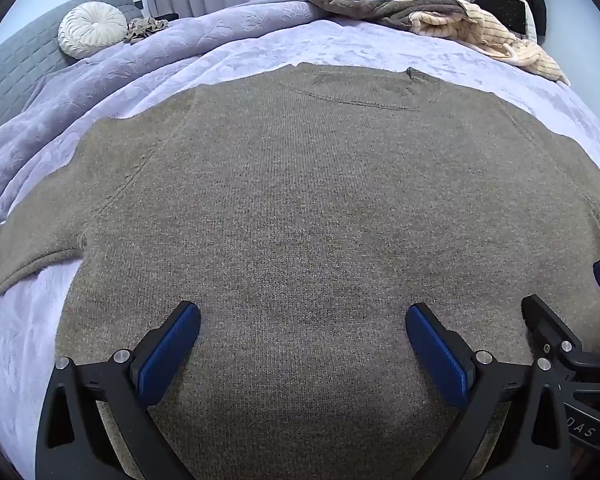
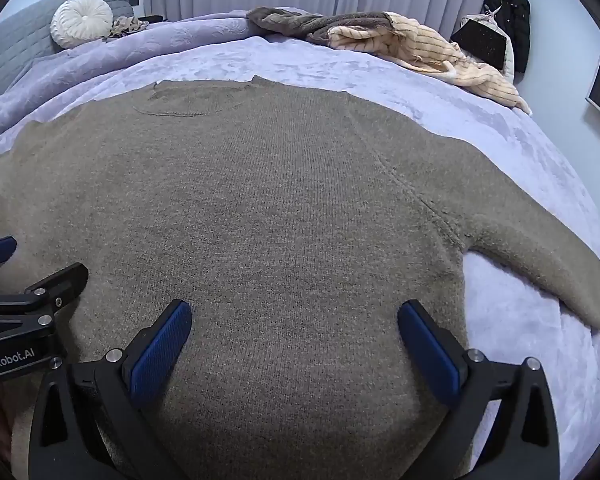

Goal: Fold small clothes

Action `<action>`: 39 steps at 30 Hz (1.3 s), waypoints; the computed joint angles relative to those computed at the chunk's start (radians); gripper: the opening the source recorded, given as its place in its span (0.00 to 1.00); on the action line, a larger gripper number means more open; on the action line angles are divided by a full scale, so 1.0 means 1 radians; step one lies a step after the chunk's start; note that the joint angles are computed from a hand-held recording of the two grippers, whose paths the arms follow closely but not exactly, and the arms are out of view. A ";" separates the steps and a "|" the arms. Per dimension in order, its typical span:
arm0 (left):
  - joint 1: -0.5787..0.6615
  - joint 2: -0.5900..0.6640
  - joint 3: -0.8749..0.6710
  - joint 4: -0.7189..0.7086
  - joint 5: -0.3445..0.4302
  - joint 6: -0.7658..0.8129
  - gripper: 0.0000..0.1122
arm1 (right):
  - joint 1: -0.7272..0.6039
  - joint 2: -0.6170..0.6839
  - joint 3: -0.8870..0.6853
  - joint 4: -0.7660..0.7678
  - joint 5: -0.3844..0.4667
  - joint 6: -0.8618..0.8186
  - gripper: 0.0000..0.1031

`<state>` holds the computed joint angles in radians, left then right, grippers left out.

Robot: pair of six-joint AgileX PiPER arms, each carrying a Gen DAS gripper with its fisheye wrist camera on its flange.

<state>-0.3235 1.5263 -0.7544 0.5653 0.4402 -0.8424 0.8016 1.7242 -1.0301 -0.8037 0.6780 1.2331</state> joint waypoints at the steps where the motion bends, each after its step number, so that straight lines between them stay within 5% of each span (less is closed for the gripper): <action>1: -0.004 0.000 0.000 0.008 0.002 -0.009 0.92 | 0.001 0.001 -0.001 -0.001 0.001 0.000 1.00; 19: 0.033 -0.005 0.001 -0.094 -0.021 0.108 0.92 | -0.004 0.002 -0.005 0.011 -0.002 -0.011 1.00; 30: 0.022 -0.001 0.014 -0.030 -0.031 0.044 0.92 | -0.006 0.001 -0.001 0.010 -0.008 -0.009 1.00; 35: 0.018 0.021 -0.046 -0.116 0.049 0.127 0.92 | -0.009 0.007 -0.015 0.030 0.001 -0.036 1.00; 39: 0.036 0.037 -0.129 -0.241 0.145 0.232 0.92 | -0.067 0.018 -0.088 0.234 0.035 -0.281 1.00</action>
<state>-0.2878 1.5629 -0.8832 0.3248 0.5847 -0.6099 0.7348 1.7424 -1.1183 -0.5693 0.7127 0.9525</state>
